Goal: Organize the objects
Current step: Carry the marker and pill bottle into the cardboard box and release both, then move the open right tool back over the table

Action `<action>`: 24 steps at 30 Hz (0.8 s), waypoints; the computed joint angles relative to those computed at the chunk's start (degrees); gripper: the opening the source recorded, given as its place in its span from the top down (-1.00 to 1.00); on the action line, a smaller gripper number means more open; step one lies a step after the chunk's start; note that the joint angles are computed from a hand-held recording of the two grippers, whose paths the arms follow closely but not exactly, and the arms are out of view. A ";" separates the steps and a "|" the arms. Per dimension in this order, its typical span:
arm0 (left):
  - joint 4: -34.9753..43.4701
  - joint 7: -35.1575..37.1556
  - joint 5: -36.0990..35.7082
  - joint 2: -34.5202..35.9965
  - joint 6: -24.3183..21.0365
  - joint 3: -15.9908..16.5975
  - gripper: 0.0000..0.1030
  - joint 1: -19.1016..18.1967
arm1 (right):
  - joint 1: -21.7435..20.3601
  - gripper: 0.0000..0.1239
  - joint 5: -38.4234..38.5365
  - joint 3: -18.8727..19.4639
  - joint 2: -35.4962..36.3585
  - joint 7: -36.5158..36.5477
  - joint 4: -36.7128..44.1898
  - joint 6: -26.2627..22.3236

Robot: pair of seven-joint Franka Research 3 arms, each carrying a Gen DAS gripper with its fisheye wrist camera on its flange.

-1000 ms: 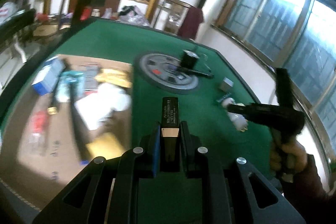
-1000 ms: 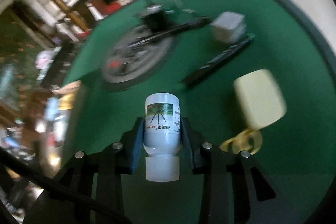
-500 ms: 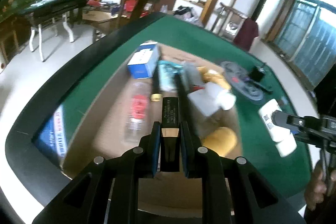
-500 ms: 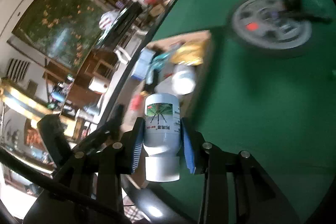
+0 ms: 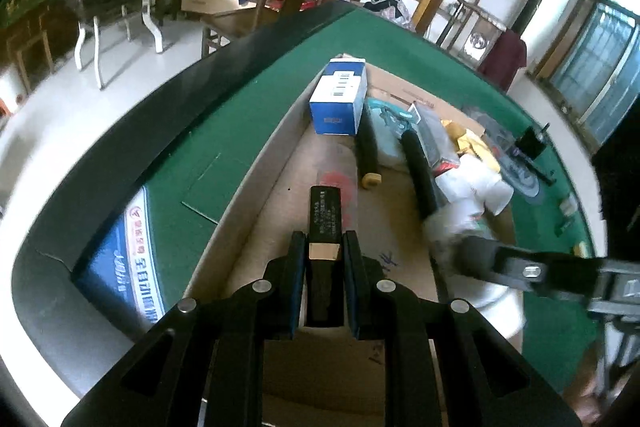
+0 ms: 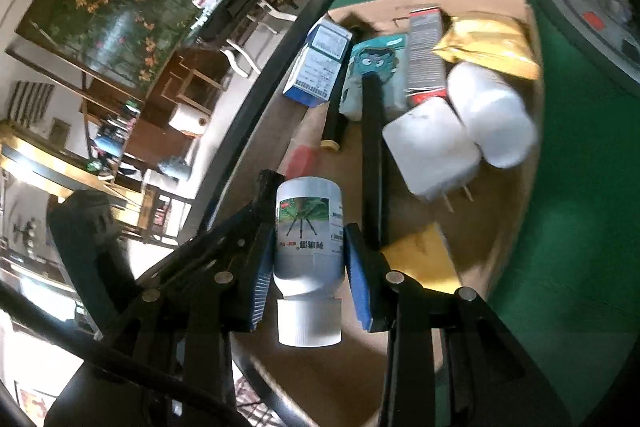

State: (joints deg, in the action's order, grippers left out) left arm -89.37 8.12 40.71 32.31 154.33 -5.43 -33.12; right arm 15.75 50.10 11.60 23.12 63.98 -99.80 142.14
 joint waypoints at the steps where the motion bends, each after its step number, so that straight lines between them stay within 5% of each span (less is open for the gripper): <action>1: -0.56 -0.26 -0.22 -0.14 0.76 -0.07 0.70 0.27 | 0.59 0.48 -1.11 -0.33 0.34 0.90 0.36 0.35; 6: -3.71 -3.10 1.27 -2.21 5.13 1.10 0.65 0.39 | 2.53 0.48 -6.37 -1.04 0.61 3.21 0.68 3.44; 10: -5.41 -8.69 5.24 -4.02 7.04 3.45 -0.06 -1.10 | 3.63 0.47 -10.46 -1.53 -0.04 5.01 -0.44 5.57; 19: -6.91 -15.06 10.75 -6.20 9.84 3.36 -0.24 -0.75 | 2.20 0.46 -9.90 -0.40 -2.91 2.76 -3.82 7.49; 24: -5.49 -15.28 11.95 -6.13 8.96 2.21 -0.29 -0.97 | 1.29 0.24 -5.89 -0.54 -7.49 -1.18 -8.72 12.21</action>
